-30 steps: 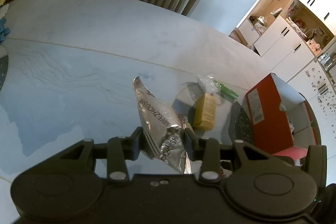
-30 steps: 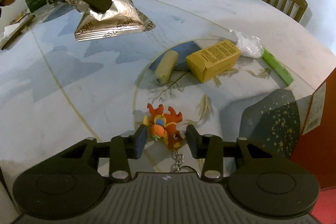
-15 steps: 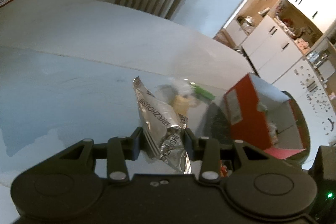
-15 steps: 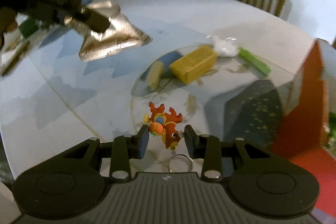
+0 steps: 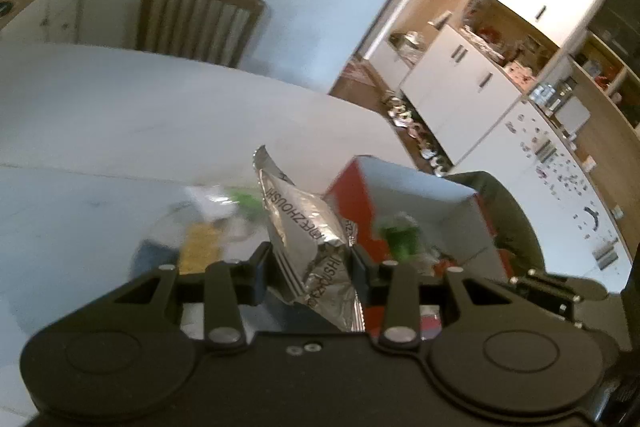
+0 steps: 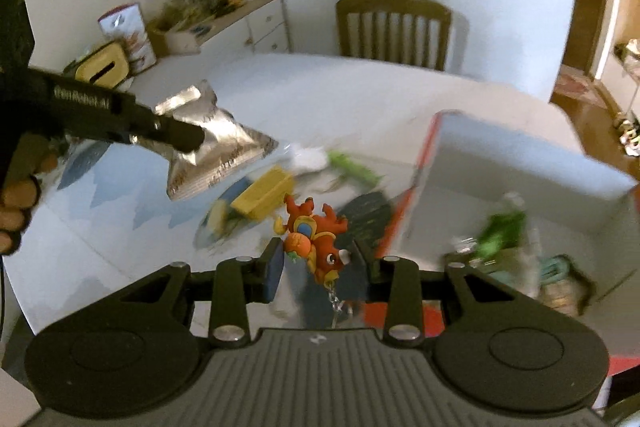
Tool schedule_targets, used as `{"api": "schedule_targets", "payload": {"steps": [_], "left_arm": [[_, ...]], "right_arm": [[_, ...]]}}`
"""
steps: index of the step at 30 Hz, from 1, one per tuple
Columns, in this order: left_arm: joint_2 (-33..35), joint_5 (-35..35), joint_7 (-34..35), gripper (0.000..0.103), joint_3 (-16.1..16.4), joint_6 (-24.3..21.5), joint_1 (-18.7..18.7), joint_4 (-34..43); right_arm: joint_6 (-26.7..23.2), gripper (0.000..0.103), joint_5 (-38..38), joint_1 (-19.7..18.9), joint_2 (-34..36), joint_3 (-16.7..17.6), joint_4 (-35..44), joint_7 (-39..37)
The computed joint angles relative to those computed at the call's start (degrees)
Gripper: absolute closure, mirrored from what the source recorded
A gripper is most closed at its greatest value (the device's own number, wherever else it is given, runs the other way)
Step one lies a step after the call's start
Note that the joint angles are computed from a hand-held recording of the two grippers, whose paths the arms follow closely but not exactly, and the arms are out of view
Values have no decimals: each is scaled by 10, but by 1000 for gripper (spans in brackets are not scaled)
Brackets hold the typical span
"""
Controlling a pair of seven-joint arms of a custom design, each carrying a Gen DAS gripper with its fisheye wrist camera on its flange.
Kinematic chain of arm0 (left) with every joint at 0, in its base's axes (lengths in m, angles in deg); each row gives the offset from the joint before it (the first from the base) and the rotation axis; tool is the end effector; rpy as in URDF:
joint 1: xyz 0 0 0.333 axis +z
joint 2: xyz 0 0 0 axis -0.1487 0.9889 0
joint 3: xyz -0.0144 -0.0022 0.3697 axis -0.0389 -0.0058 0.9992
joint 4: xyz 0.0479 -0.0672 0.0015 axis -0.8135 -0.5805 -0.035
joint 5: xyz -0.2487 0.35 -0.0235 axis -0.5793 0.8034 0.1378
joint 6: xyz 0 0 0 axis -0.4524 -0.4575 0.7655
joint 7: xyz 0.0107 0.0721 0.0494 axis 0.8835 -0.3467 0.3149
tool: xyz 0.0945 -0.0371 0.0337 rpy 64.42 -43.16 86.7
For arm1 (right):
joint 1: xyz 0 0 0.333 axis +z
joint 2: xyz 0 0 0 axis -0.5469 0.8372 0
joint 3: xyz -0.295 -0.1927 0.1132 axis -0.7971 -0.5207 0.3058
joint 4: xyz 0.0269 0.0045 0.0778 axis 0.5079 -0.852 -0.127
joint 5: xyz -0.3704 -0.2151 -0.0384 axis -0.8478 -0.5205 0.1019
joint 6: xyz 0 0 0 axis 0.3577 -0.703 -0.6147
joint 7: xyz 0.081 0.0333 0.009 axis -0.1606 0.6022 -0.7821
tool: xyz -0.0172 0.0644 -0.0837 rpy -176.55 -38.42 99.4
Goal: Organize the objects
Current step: 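Lift and carry the foil bag and orange keychain over the red box, then lower the foil bag into the box with the left tool while the right tool drops the keychain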
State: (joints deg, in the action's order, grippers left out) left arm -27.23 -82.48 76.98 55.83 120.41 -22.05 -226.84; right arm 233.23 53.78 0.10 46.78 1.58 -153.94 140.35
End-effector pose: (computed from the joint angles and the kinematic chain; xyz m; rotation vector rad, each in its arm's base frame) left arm 0.4181 -0.1389 0.5647 -2.0246 1.8070 -1.1705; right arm 0.4250 0.1935 0.5621 -2.1164 1.1149 -0.3289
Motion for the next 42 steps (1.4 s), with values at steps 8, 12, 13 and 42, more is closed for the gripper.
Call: {"api": "schedule_targets", "payload": {"steps": [8,12,13,42], "left_arm": [[90,41,-45,64,-51,28,0,77],[126,46,-49,64,-54,26,-18,110],[138,51,-53,64,-59,24,-20,121],[337,214,-132,63,-85,-48,-70,268]], "right_arm": [[4,67,-42,-61,-3,-18,23,11],[8,67,-54,-87,12,-30,36,13],[7,67,-54,-92,17,-35,40,12],[-67,67,26,-230,185,11,129,-101]]}}
